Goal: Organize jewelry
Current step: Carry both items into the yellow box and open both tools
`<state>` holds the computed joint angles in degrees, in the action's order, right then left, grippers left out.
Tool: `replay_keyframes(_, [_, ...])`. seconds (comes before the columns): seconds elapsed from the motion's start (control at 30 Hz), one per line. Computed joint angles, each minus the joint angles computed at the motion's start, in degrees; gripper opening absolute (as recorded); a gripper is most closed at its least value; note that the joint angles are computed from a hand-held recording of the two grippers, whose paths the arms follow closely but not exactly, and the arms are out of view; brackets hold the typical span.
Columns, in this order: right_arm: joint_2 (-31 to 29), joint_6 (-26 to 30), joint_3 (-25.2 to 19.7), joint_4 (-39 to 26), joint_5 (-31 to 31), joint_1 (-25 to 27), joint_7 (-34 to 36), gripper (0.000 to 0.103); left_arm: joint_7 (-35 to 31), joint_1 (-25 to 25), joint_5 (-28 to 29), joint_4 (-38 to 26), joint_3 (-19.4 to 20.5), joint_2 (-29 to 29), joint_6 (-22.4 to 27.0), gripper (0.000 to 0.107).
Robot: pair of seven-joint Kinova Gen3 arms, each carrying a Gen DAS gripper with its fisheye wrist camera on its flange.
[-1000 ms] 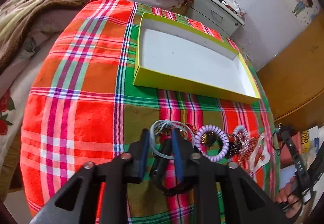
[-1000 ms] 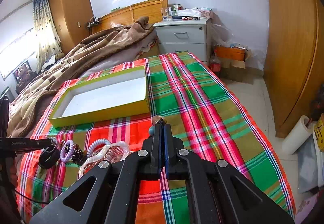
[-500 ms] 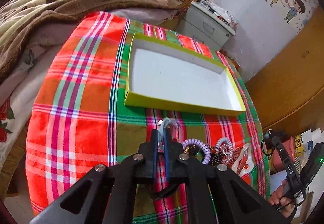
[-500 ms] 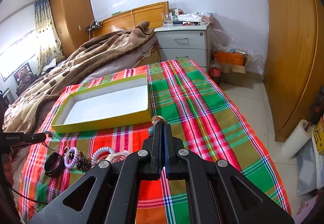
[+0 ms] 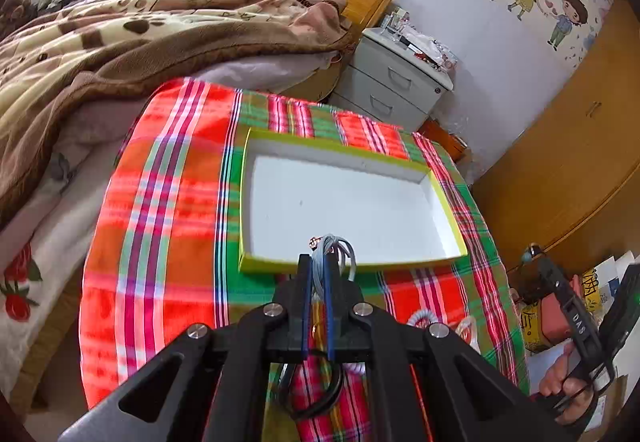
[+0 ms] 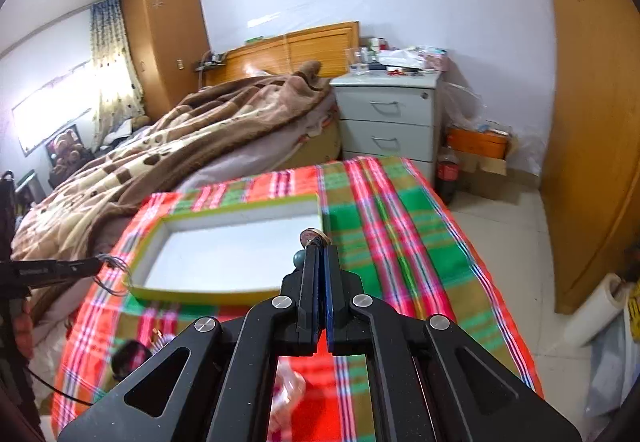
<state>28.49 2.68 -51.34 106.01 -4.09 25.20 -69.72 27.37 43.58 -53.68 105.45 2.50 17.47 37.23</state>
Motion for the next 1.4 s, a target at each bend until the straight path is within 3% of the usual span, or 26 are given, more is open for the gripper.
replay_keyframes(0.1, [1.4,2.9,0.8,-3.7,-0.8,-2.2,1.6,0.002,-2.4,-1.7,0.9,-0.8,-0.2,0.0,-0.4,0.006])
replay_keyframes(0.3, [4.6,8.9,8.1,-12.5,-2.5,-11.6,4.8,0.002,-10.2,-5.2,4.5,-3.2,-0.7,1.2,-2.4,0.006])
replay_keyframes(0.6, [12.5,24.8,19.8,-29.7,-5.5,-24.4,6.1,0.002,-22.0,-9.2,13.1,-6.5,-3.5,5.1,-7.8,0.006])
replay_keyframes(0.9, [19.9,39.0,27.8,-44.6,-9.5,-31.4,7.9,0.002,-33.2,-13.0,23.6,-8.8,-5.1,9.1,-12.4,0.006])
replay_keyframes(1.1, [23.2,44.7,33.5,-51.4,-12.3,-35.0,8.0,0.002,-40.1,-13.9,29.7,-11.5,-6.0,11.7,-10.9,0.006])
replay_keyframes(1.23, [23.9,45.4,37.2,-52.8,-12.9,-37.3,8.1,0.002,-42.9,-12.2,31.1,-14.2,-7.9,13.4,-6.6,0.006])
replay_keyframes(1.4, [24.4,45.2,39.5,-53.5,-12.0,-38.9,7.3,0.002,-43.1,-11.8,32.2,-15.3,-9.1,14.5,-4.7,0.006])
